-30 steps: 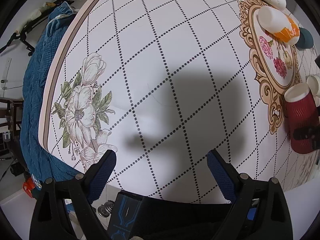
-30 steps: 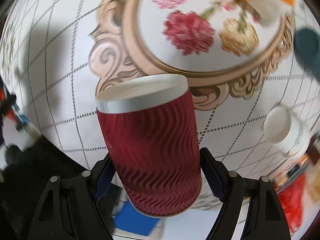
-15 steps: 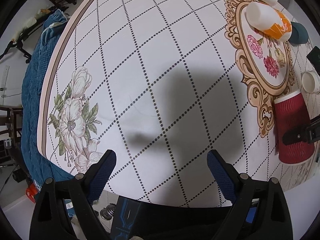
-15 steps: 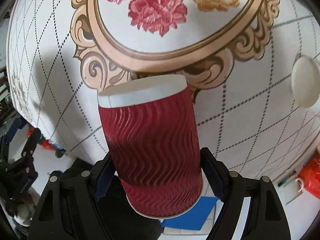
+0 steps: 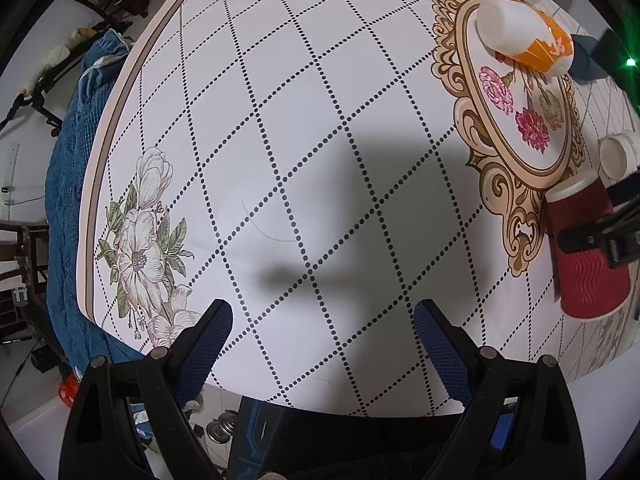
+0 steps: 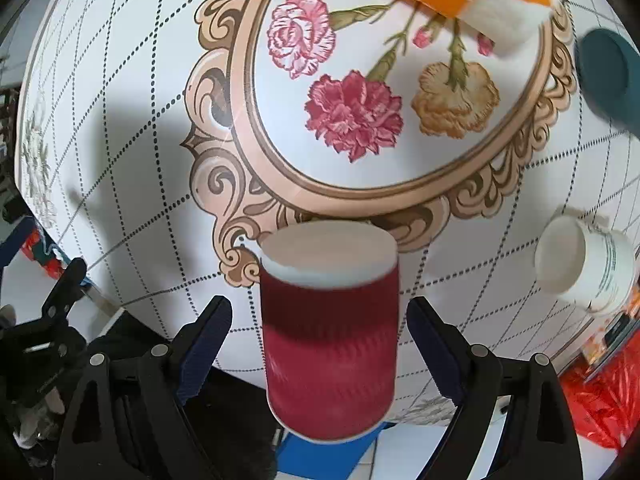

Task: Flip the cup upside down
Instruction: 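Lift the red cup with the right tool and roll it rim-down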

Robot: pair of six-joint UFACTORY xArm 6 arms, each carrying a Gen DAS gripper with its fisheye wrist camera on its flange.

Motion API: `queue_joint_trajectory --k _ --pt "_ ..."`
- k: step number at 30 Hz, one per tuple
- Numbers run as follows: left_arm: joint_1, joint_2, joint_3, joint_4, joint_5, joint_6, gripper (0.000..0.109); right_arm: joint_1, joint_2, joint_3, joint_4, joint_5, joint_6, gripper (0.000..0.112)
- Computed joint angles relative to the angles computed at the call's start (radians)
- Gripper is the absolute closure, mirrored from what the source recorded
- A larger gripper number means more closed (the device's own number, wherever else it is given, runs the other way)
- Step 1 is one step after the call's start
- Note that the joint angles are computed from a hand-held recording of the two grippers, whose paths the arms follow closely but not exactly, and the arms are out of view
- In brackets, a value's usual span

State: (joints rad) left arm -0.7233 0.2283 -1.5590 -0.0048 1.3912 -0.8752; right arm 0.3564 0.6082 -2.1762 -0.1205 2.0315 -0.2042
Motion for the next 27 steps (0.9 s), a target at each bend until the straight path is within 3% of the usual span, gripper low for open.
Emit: queue_joint_trajectory --k 1,2,7,13,23,27 --pt "-0.003 0.008 -0.013 0.000 0.006 -0.002 0.016 0.003 -0.008 0.019 -0.008 -0.009 0.006 0.028" --pt "-0.007 0.007 -0.013 0.001 0.007 -0.005 0.016 0.006 -0.021 0.049 -0.016 -0.025 0.011 0.040" --pt "-0.019 0.033 -0.051 0.000 0.023 -0.020 0.016 -0.014 -0.111 0.182 -0.022 -0.120 0.003 0.040" --pt "-0.009 0.006 -0.011 -0.009 0.002 -0.025 0.016 -0.013 -0.252 0.348 0.015 -0.298 0.069 0.040" --pt "0.032 0.022 -0.036 -0.014 0.002 -0.015 0.016 -0.058 -0.684 0.814 0.124 -0.845 0.222 0.040" --pt "0.038 0.043 -0.078 0.001 0.027 -0.011 0.016 -0.016 -0.727 0.911 0.097 -1.039 0.293 0.040"
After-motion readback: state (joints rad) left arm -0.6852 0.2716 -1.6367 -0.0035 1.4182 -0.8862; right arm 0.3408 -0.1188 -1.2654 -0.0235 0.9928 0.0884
